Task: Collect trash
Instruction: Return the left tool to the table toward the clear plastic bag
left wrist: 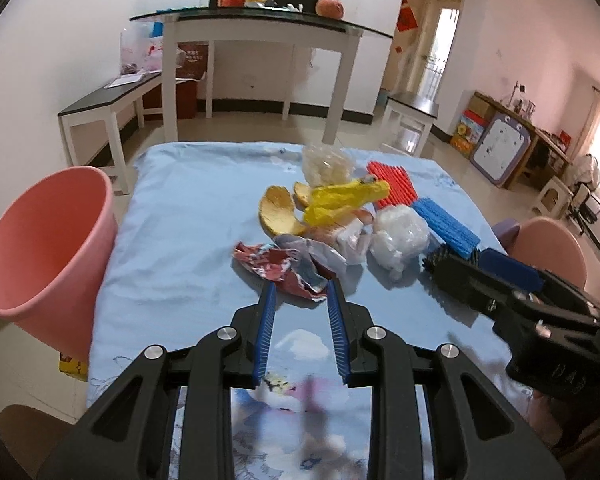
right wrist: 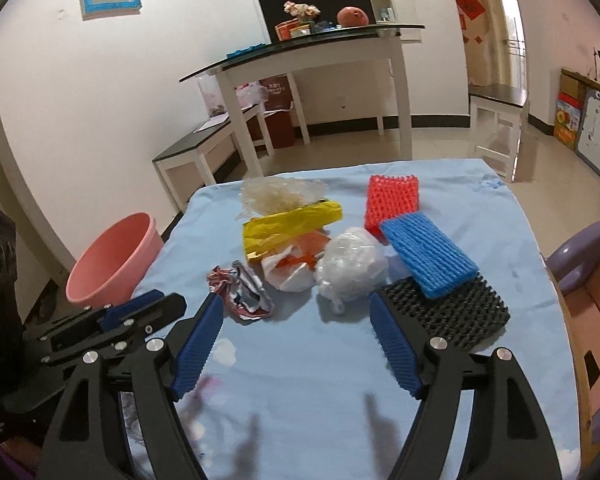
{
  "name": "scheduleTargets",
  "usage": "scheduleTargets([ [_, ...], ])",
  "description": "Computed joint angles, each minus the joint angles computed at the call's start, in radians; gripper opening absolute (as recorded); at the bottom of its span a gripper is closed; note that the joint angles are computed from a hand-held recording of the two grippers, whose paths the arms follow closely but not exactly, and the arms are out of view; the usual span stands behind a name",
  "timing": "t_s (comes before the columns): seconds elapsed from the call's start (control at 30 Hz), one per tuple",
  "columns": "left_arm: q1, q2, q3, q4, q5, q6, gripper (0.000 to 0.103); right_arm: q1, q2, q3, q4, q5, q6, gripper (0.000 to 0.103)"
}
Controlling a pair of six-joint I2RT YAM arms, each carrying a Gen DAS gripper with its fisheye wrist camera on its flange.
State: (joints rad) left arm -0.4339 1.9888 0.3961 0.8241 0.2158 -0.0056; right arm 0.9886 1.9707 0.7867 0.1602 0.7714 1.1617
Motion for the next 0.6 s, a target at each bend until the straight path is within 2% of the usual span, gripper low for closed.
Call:
scheduleTargets([
  [0.17, -0.020, 0.007, 0.004, 0.007, 0.009, 0.001, 0.027, -0.029, -0.022, -0.060, 0.041, -0.023, 0.020, 0.074],
  [0.37, -0.016, 0.015, 0.042, -0.036, 0.033, 0.002, 0.027, -0.071, -0.048, -0.126, 0.072, -0.012, 0.035, 0.071],
  [0.6, 0.020, -0.010, 0.173, -0.198, 0.068, -0.019, 0.027, -0.129, -0.108, -0.227, 0.161, -0.017, 0.006, 0.070],
])
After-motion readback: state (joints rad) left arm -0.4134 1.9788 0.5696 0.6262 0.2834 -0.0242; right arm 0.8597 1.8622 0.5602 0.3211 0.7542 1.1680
